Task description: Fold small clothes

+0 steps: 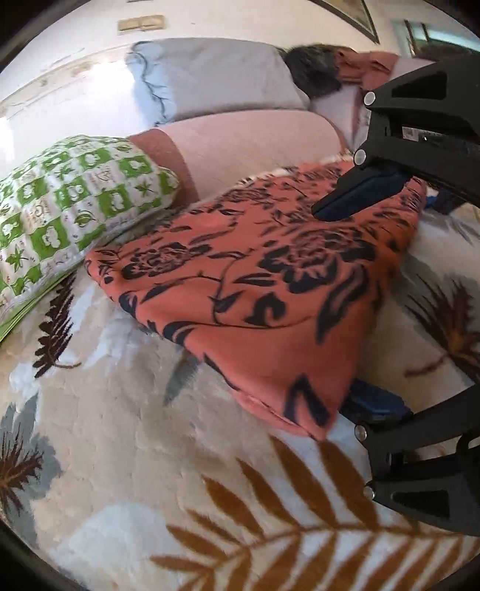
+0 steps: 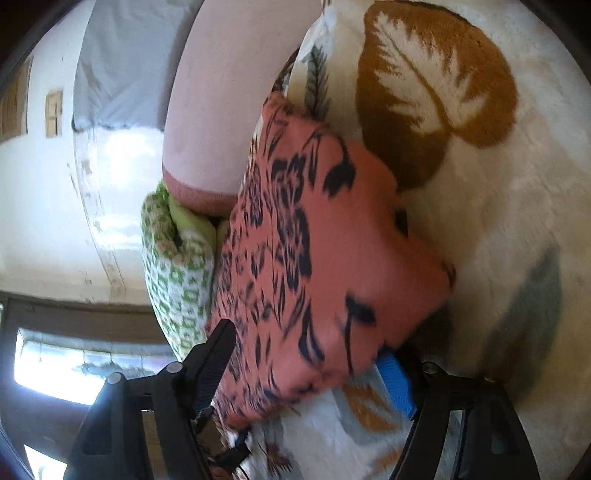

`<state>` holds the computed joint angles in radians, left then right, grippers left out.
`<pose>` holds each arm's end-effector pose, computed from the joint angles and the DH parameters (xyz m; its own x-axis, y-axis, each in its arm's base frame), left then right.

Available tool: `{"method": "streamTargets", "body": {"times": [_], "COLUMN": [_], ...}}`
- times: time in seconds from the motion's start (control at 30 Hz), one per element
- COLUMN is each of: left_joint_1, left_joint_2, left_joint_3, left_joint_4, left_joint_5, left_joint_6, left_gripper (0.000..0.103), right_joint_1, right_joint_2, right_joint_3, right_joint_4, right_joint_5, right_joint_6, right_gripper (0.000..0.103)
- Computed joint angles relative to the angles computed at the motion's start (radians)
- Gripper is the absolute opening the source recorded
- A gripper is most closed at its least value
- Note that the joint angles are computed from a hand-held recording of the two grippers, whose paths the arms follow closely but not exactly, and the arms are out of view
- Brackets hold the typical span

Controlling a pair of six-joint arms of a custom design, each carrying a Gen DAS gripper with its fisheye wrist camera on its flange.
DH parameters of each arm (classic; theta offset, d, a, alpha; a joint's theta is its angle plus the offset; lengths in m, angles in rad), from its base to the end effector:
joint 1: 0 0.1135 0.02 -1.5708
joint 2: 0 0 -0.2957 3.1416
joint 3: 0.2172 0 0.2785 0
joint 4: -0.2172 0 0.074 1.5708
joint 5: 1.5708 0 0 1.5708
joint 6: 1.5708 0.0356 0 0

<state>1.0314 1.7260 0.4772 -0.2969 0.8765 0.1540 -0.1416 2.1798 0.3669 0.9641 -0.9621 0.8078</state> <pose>0.1319 0.1671 0.0699 -0.5901 -0.7946 -0.1426 -0.4539 0.4727 -0.7553 0.2463 -0.0056 0.0068 -0.8431 0.5377 -0.0117 0.2218 0.3675 0.9032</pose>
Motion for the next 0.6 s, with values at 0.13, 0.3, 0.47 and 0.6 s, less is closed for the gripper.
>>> {"method": "streamTargets", "body": {"times": [0.13,0.3,0.47,0.6], "left_joint_1": [-0.007,-0.023,0.014,0.053], "left_joint_2": [0.012,0.02,0.08,-0.023], "left_joint_3": [-0.023,-0.033,-0.008,-0.038], "left_joint_4": [0.105,0.186,0.161,0.076], "left_joint_5": [0.054,-0.009,0.035,0.052], "left_joint_6": [-0.078,-0.092,-0.055,0.026], "left_gripper": [0.082,0.034,0.019,0.017], "right_joint_1": [0.048,0.136,0.141,0.155], "right_joint_2": [0.058,0.038,-0.013,-0.214], "right_joint_3": [0.0,0.032,0.024,-0.054], "right_joint_4": [0.216,0.172,0.104,0.021], "right_joint_5": [0.075,0.254,0.288,0.339], "right_joint_6": [0.104,0.076,0.015,-0.069], "right_gripper": [0.078,0.022,0.016,0.015]}}
